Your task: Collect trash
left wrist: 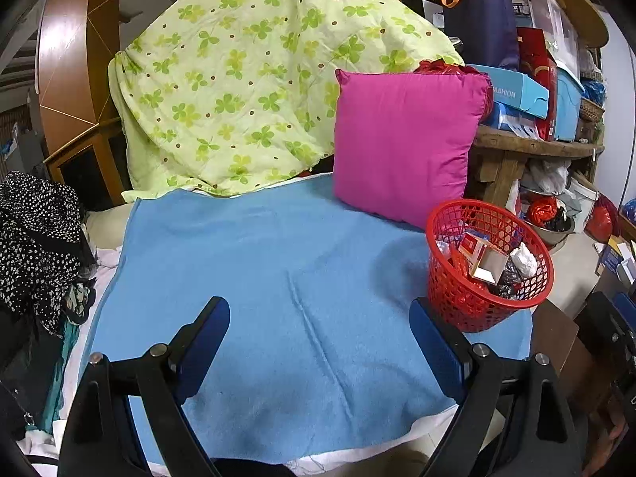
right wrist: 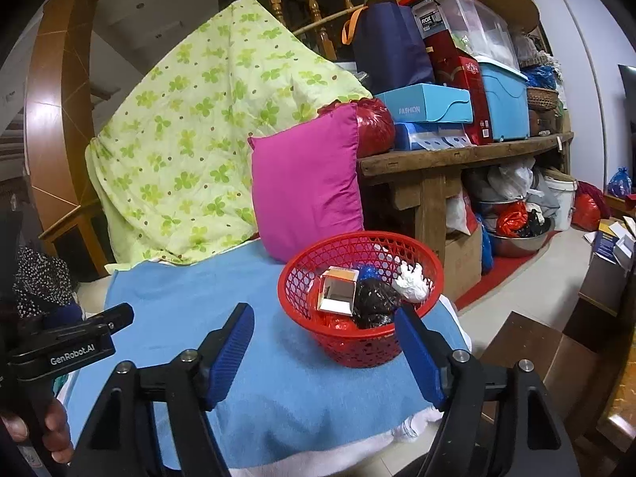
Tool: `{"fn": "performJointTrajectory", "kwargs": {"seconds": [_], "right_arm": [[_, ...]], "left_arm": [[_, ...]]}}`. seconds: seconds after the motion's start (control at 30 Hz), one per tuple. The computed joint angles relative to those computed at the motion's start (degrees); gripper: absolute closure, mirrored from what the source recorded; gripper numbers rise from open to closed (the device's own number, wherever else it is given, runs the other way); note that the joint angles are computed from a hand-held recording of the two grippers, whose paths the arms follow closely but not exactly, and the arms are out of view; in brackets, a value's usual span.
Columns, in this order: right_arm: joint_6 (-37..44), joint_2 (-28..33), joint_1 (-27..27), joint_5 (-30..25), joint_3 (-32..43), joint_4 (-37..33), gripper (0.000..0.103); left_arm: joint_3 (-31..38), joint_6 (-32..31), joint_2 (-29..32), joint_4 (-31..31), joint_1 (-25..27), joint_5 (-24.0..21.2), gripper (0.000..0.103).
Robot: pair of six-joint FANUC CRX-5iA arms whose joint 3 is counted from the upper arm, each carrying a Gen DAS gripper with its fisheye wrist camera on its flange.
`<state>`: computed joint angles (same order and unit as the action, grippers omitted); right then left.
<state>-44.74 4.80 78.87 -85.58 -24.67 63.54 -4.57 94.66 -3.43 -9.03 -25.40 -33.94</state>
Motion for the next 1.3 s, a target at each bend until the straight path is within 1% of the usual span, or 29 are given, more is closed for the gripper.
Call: {"fn": "performJointTrajectory", "kwargs": {"seconds": [0.17,0.47,0.67,0.9,1.13,1.3], "right_arm": [[1.3,-0.2,0.9,-0.8,0.9,-0.7,0.027],[3.0,-0.2,2.2,-3.9,2.9,-1.4,0.026],[4.9,0.1,2.6,-5.2,4.5,-3.1,0.026],[4.9,0.0,2.7,-5.0,4.7,-3.5,0.026],[4.4,0.0,2.2,-3.2,4.6,-3.7,0.026],[4.7,0.1,2.1,-3.5,4.6,-3.5,0.026]], "left_arm": [[0.1,0.3,-1.0,-0.3,-0.1,-1.2,0.011],[0.2,-0.1,-1.9,-1.2,-0.8,-1.8,0.011],[0.4,-0.9,-1.9,-0.2,-0.7,-2.6,0.011],[0.7,-0.9,-1.9,-0.3,-0.6,-3.6,0.011],[0.7,-1.2,-2.1,-0.2,-0.6,-3.8,0.011],[0.5,-1.5,-2.2,0.0,-0.5,-3.9,0.011]]}}
